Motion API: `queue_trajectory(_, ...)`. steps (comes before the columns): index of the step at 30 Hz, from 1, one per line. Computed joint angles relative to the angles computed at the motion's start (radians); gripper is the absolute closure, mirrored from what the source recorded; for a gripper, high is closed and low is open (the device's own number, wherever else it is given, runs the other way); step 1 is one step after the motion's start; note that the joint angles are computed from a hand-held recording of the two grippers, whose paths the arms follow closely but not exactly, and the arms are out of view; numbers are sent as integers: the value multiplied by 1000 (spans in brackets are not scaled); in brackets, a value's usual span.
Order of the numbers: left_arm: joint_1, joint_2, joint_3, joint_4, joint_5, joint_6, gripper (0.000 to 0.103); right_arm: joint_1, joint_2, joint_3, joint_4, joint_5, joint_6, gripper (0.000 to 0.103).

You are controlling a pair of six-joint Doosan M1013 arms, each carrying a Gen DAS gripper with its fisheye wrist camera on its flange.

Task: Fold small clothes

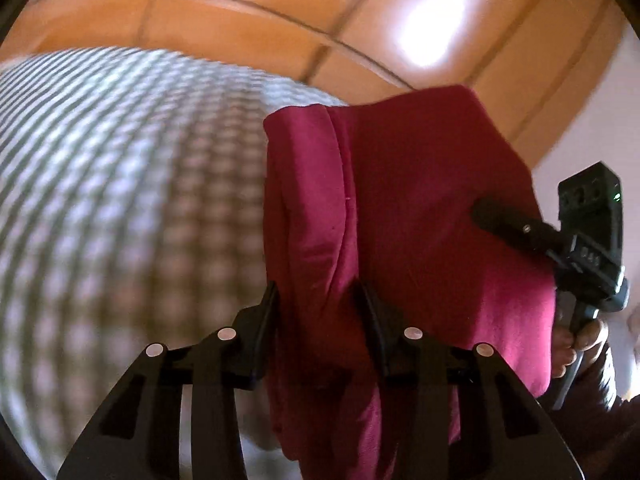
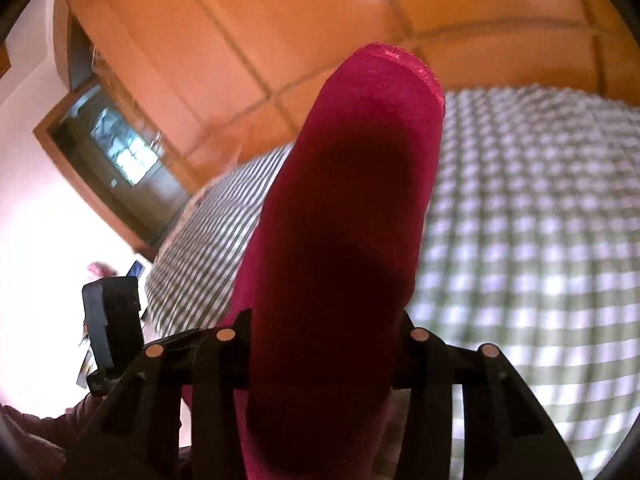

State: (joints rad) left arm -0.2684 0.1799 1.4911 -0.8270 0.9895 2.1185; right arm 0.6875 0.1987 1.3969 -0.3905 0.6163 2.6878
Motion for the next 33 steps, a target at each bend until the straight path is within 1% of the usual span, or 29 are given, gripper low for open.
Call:
queue_trajectory(2, -51, 25, -44, 11, 3, 23, 63, -1, -36, 34, -105, 32, 107, 61)
queue_trajectory(3, -79, 42, -71, 16, 8, 32, 66, -5, -57, 54, -157, 54, 161, 61)
queue_trajectory(4, -100, 56, -94, 22, 15, 36, 66, -8, -73, 71, -195, 71, 205, 61)
queue_trajectory(7, -191, 119, -195, 66, 31, 32, 67, -32, -123, 129, -286, 133, 329, 61)
queue_trajectory(9, -235, 156, -250, 108, 48, 5, 67, -52, -150, 167, -313, 185, 390, 61)
queue_trajectory(10, -267, 179, -284, 154, 57, -23, 67, -60, -158, 182, -317, 207, 414, 61)
queue_trajectory(11, -287, 191, -302, 196, 63, -44, 67, -68, -167, 202, -316, 233, 437, 60)
queue_trajectory(12, -317, 208, -325, 270, 71, -72, 67, -79, -173, 223, -303, 264, 457, 58)
queue_trajectory(14, -354, 226, -340, 359, 75, -90, 66, -96, -175, 247, -240, 294, 472, 49)
queue_trajectory(15, -365, 225, -334, 386, 60, -95, 65, -97, -175, 255, -226, 305, 479, 43)
queue_trajectory(16, -372, 218, -321, 400, 34, -92, 65, -87, -182, 270, -242, 321, 505, 37)
queue_trajectory(17, -374, 212, -312, 402, 18, -82, 65, -68, -187, 272, -268, 348, 529, 35)
queue_trajectory(18, -372, 208, -308, 399, 12, -79, 65, -44, -188, 265, -304, 397, 558, 31)
queue_trajectory(20, -370, 200, -298, 393, 0, -87, 65, -13, -193, 247, -361, 484, 589, 30)
queue_trajectory(21, -367, 196, -293, 394, -7, -90, 65, 17, -191, 233, -400, 535, 613, 30)
queue_trajectory(23, -361, 188, -284, 393, -22, -95, 65, 43, -200, 227, -436, 566, 622, 39)
queue_trajectory(24, -362, 182, -279, 398, -32, -99, 65, 55, -198, 218, -447, 570, 618, 47)
queue_trajectory(25, -364, 167, -266, 404, -41, -101, 65, 72, -192, 204, -455, 575, 600, 51)
queue_trajectory(27, -367, 146, -244, 413, -76, -95, 65, 103, -152, 153, -454, 614, 520, 58)
queue_trajectory(28, -369, 141, -239, 413, -94, -92, 65, 102, -132, 128, -444, 629, 474, 61)
queue_trajectory(30, -382, 145, -248, 451, -95, -108, 65, 108, -94, 98, -397, 654, 402, 61)
queue_trajectory(32, -403, 154, -251, 537, -115, -129, 65, 106, -65, 92, -361, 675, 396, 62)
queue_trajectory(33, -407, 164, -258, 550, -114, -138, 65, 101, -55, 96, -357, 677, 404, 61)
